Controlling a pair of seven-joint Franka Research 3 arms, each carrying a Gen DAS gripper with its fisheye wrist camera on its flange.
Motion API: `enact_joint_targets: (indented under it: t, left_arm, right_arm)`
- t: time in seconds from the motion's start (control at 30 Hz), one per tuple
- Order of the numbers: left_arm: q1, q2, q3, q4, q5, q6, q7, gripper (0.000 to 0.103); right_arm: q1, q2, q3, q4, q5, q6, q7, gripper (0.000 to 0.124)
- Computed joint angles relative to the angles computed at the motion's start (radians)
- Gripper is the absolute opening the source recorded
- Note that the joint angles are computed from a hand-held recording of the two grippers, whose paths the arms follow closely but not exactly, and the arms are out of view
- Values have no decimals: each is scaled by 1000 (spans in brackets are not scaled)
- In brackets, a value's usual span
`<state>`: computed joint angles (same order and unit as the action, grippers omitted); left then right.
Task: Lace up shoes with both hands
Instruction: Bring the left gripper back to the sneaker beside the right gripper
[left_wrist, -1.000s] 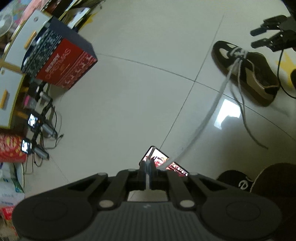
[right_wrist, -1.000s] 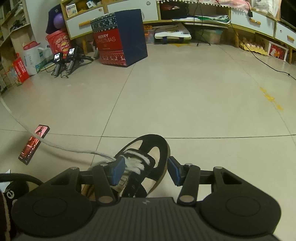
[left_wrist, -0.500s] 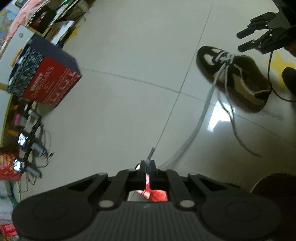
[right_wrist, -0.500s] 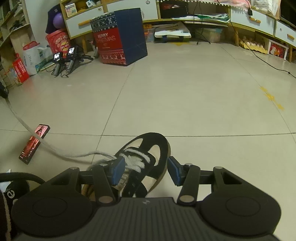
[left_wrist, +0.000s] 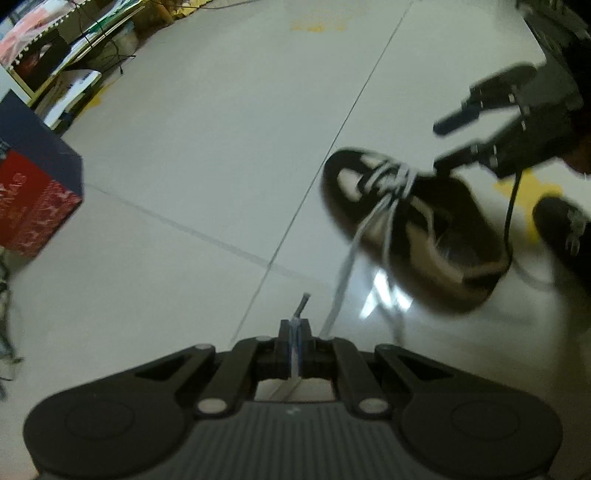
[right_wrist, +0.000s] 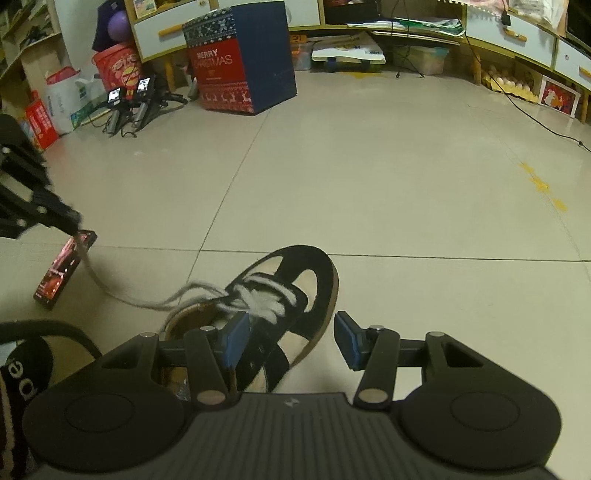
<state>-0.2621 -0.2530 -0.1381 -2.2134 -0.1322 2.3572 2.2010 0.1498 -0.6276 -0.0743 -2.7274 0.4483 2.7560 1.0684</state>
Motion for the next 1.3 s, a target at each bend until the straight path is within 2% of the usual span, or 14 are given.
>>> enact_joint_targets:
  t: [0.23,0.37,0.6,0.97,1.1,1.17,1.3]
  left_arm:
    - [-67,74,-16,-6,-250,168,-7,3]
    - [-92,97,-25,9,-354,192,46,3]
    - [-100,117,-44,13,-433,186,107,3]
    - [-82,140,-51,19,-524,148,127,3]
    - [-75,135,-52,14,-543,151,149,3]
    - [-72,141,-49,19,-555,137,145,3]
    - [-61,174,-55,54,-583,92,162,3]
  right_arm:
    - [-6,23,8,10,-1,-8,41,53]
    - [-5,38,14,22,-15,-13,41,53]
    - [-23,-20,27,-21,-31,-22,73,53]
    - [-27,-31,31,-27,-46,-37,97,53]
    - [1,-16,8,-21,-24,-43,89,52]
    - [6,-4,6,-7,-22,-51,78,42]
    - [6,-7,8,1,-16,-63,65,31]
